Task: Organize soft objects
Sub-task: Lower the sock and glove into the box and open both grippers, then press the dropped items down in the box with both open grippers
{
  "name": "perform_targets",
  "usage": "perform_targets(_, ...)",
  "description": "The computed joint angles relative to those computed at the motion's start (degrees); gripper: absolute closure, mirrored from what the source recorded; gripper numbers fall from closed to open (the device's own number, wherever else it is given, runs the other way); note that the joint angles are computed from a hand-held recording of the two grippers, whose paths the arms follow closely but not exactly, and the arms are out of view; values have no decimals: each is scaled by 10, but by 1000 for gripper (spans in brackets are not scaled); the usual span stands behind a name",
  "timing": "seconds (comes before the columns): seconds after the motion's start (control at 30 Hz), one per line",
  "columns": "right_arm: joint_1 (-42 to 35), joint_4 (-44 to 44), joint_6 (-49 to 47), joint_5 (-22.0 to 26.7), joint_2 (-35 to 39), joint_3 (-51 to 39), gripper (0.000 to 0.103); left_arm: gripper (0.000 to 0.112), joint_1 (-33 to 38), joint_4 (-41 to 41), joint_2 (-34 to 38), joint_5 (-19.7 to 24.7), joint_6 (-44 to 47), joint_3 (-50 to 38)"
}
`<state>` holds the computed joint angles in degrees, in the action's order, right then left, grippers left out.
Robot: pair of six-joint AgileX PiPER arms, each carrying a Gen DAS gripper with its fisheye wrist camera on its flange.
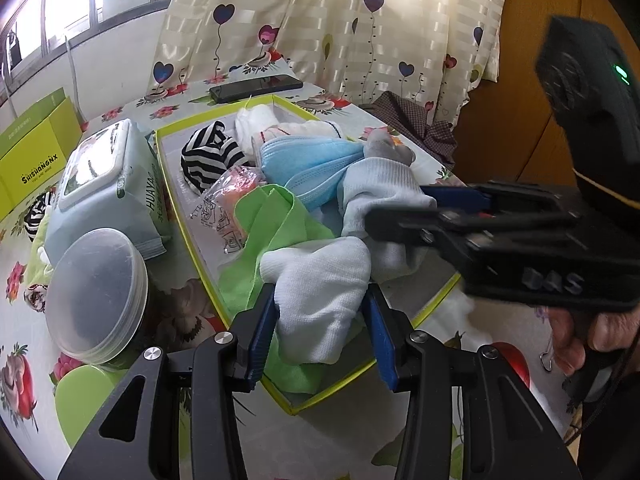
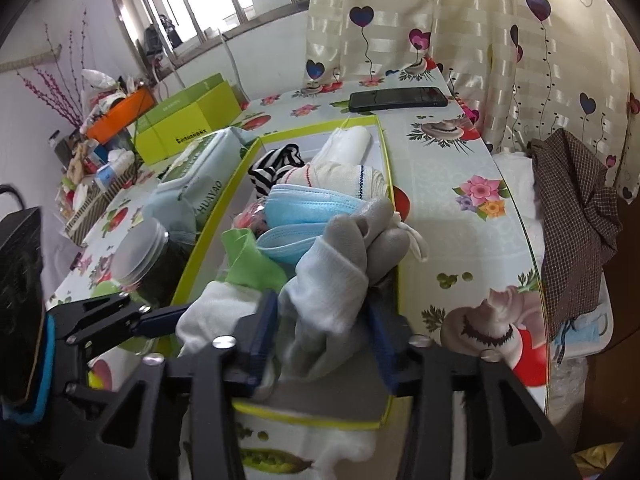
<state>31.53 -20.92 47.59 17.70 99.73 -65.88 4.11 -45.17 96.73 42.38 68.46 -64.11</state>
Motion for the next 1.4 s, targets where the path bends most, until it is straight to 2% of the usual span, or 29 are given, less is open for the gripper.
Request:
perform_targets(0.13, 8, -26, 26, -6, -19, 28, 53, 67, -7, 13, 7, -4, -25, -12)
perform_targets(0.2, 11, -24, 20, -5, -23, 33, 53, 62, -7, 11, 10, -3, -27, -16)
perform_targets(0.27, 15, -22, 15, 5, -23, 30, 53, 60, -5, 0, 8, -7, -14, -12)
perform_targets(0.6, 50, -24, 33, 65, -49, 40, 53, 59, 12, -38, -28, 1, 68, 41)
perform_targets(0.73, 58, -96, 119, 60, -73, 61, 53, 59, 31, -61, -44, 6, 92, 57)
perform_targets(0.87, 54, -118, 136, 50, -79, 61, 54, 59, 53, -93, -62, 9, 108, 68)
perform_targets(1.03, 50, -111, 130, 46, -75, 59, 60, 59, 93, -115, -79, 58, 124, 74)
perform_targets(1.17, 54, -111, 131, 45, -79, 64, 61, 59, 101, -92, -71, 110, 114, 69)
perform_targets(1.3, 56, -97, 112, 50, -77, 60, 61, 59, 81, -72, -60, 115, 101, 68)
perform_targets(1.4, 53, -64, 68, 58, -65, 43, 61, 59, 67, -64, -54, 95, 89, 69)
